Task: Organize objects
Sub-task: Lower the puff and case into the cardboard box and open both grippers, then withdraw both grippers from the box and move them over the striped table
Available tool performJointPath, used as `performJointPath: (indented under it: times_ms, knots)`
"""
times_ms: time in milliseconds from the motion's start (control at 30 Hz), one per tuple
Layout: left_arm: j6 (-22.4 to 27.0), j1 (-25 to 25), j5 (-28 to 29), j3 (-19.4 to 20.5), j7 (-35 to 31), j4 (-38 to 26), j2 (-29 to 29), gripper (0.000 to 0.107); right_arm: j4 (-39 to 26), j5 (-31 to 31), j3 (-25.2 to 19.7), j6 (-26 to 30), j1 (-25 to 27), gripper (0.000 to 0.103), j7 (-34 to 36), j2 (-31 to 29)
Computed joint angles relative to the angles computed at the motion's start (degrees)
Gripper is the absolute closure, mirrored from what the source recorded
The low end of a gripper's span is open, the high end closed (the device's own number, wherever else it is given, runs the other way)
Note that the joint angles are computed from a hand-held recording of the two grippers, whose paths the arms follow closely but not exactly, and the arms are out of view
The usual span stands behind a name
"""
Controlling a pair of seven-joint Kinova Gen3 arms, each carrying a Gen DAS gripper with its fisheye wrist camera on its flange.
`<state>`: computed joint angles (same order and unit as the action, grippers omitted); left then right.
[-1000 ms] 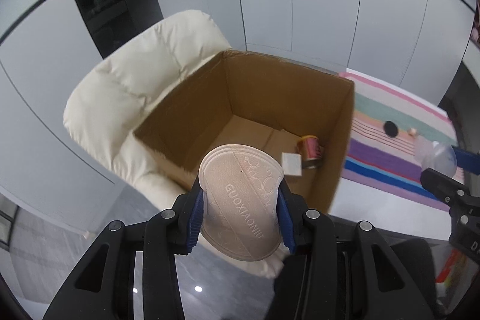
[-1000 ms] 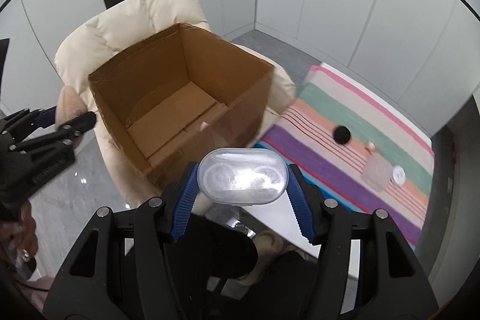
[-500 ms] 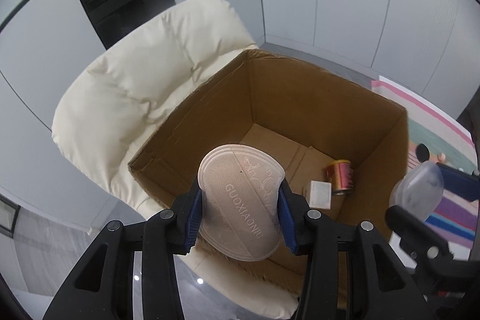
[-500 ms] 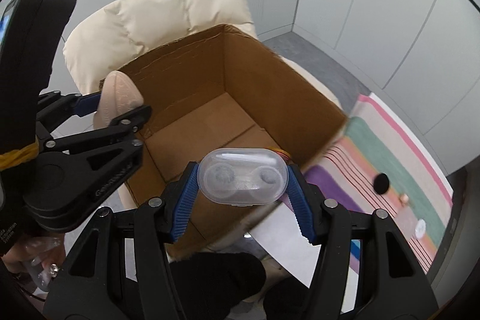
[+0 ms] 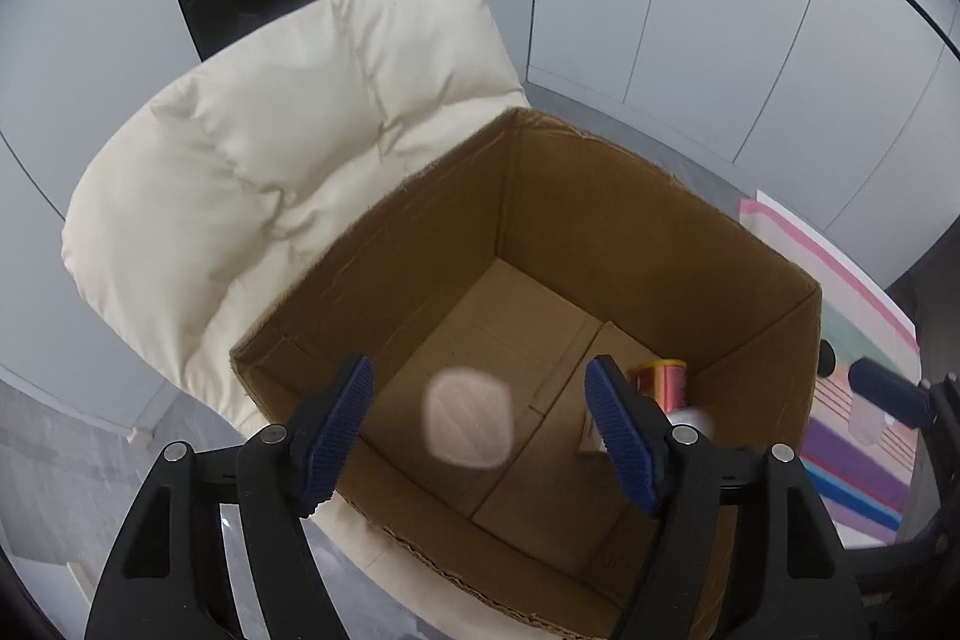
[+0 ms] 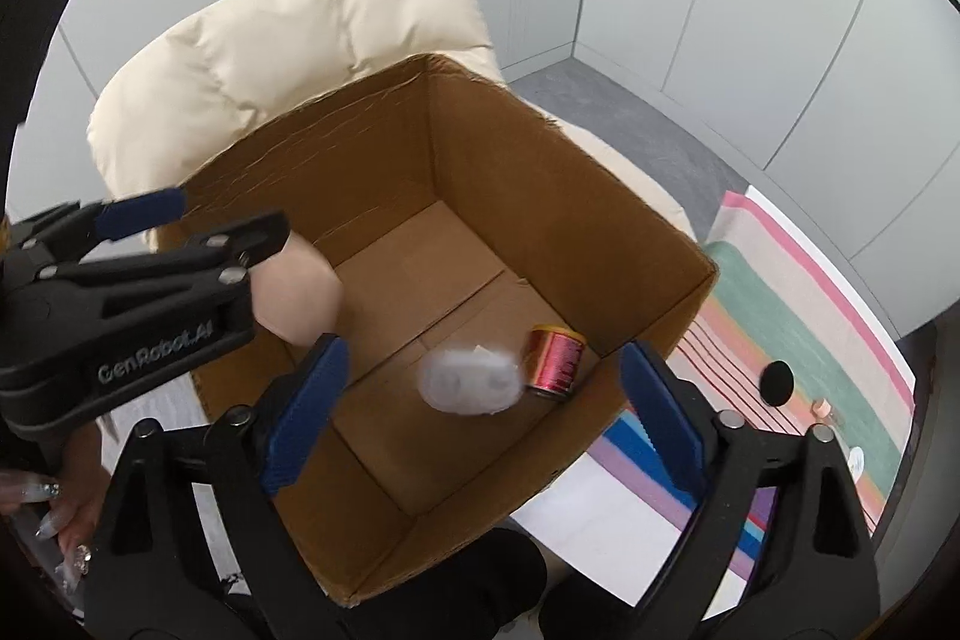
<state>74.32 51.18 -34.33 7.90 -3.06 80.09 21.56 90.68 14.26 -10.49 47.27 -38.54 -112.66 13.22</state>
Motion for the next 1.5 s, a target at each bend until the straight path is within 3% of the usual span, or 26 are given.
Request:
performJointPath:
  times_ms: [133, 300, 900, 1400, 1500]
  knots:
    - [-0.90, -0.20, 0.26, 0.16, -0.56, 0.17, -0.08, 0.033, -0.38, -0.99, 0.18, 0.04, 0.64, 0.009, 0.35, 0.35]
    - [0.59, 0.62, -0.48, -0.02, -1.30, -1.30, 0.76, 0.016, -0.64, -1.60, 0.38, 0.36, 1.12, 0.009, 0.32, 0.52]
    - [0.90, 0.49, 0.39, -0.24, -0.54, -0.84, 0.17, 0.016, 0.36, -1.00, 0.27, 1.03, 1.42, 0.009, -0.46, -0.71]
    - [4.84, 2.13, 2.24, 1.41, 0.13, -1.96, -1.26, 0.016, 3.00, -1.57, -0.81, 2.76, 2.93, 0.009, -1.36, -5.76]
    - [7.68, 3.80, 1.28, 1.92, 0.67, -3.19, -1.04, 0.016, 4.65, -0.37, -1.30, 3.23, 2.84, 0.009, -3.84, -7.77]
